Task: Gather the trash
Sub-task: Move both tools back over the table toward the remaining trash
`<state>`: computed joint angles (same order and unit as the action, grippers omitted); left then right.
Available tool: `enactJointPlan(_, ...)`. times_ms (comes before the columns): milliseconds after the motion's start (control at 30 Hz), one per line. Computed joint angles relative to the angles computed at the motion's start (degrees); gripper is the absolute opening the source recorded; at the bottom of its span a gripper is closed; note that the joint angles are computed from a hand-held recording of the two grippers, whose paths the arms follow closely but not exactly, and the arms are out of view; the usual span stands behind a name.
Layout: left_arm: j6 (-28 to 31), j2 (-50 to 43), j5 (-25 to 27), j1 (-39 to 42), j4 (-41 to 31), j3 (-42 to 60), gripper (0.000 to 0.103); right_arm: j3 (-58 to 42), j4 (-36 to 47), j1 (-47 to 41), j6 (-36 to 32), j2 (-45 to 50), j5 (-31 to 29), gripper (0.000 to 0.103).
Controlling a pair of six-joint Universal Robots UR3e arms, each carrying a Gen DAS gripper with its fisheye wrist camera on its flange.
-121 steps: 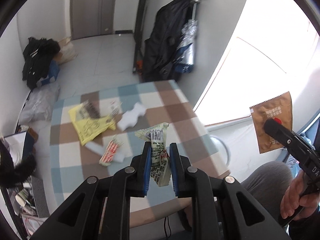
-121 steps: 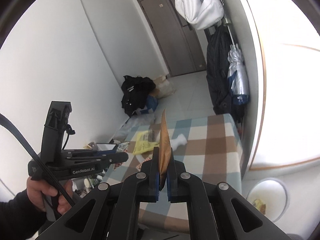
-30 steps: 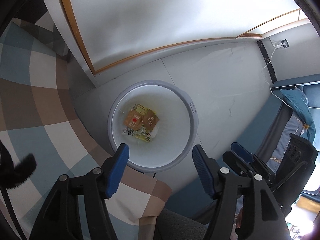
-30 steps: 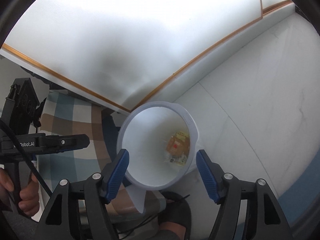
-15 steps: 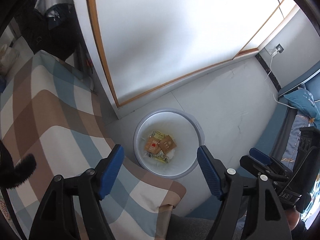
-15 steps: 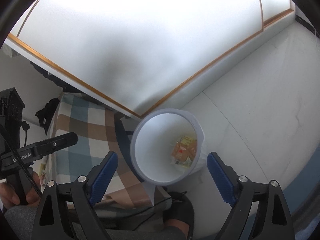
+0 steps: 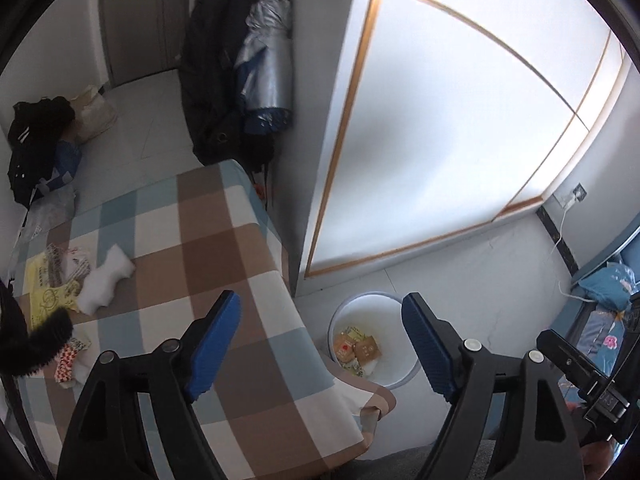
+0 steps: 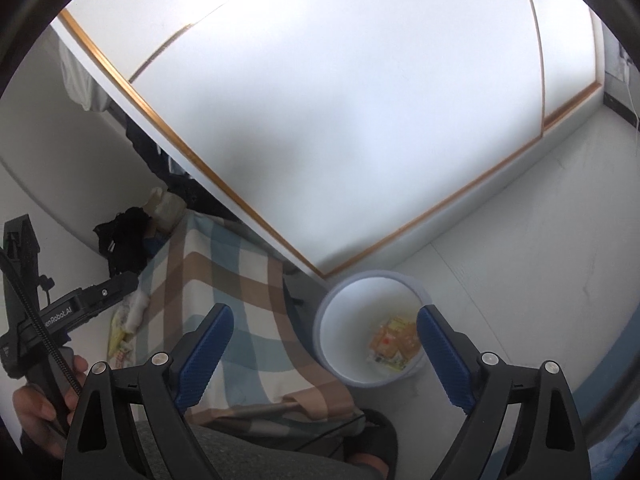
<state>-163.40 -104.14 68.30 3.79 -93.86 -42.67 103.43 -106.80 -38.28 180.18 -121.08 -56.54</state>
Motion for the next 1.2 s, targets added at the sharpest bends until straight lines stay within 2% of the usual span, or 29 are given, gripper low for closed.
enactJointPlan(133, 2.3, 4.5, -3.0, 5.8, 1.5, -2.6, 0.082, -7.3, -2.7, 7.2, 4.7, 3.3, -2.4, 0.094)
enactJointPlan(300, 5.5, 8.6, -7.5, 14.3, 0.0, -2.7, 0.088, -17.4, -8.1, 20.5, 11.2, 10.4, -8.3, 0.095)
enactJointPlan(467, 10.0, 12.1, -12.6, 24.5, -1.4, -3.4, 0.091, -28.7, -12.9, 35.4, 16.7, 20.9, -15.8, 0.097)
enactJointPlan(700, 14.8, 12.6, -19.3, 37.9, -3.1, -3.8, 0.091, -42.9, -14.7, 50.0, 20.3, 35.8, -22.9, 0.098)
enactJointPlan(800, 16.1, 11.9, -18.0, 40.8, -0.2, -4.6, 0.091, -49.8, -13.7, 54.5, 21.3, 41.9, -26.2, 0.098)
enactJointPlan(900, 16.8, 9.5, -17.6, 42.8, 1.5, -4.5, 0.091, -55.4, -13.0, 56.9, 21.3, 47.2, -26.7, 0.098)
enactJointPlan(1067, 14.4, 5.3, -15.5, 45.5, 4.9, -4.1, 0.091, -66.6, -8.6, 60.8, 21.3, 56.8, -28.2, 0.098)
enactJointPlan(1200, 12.7, 2.5, -16.1, 48.1, 3.2, -3.3, 0.091, -77.9, -2.4, 62.7, 21.1, 65.3, -27.9, 0.098)
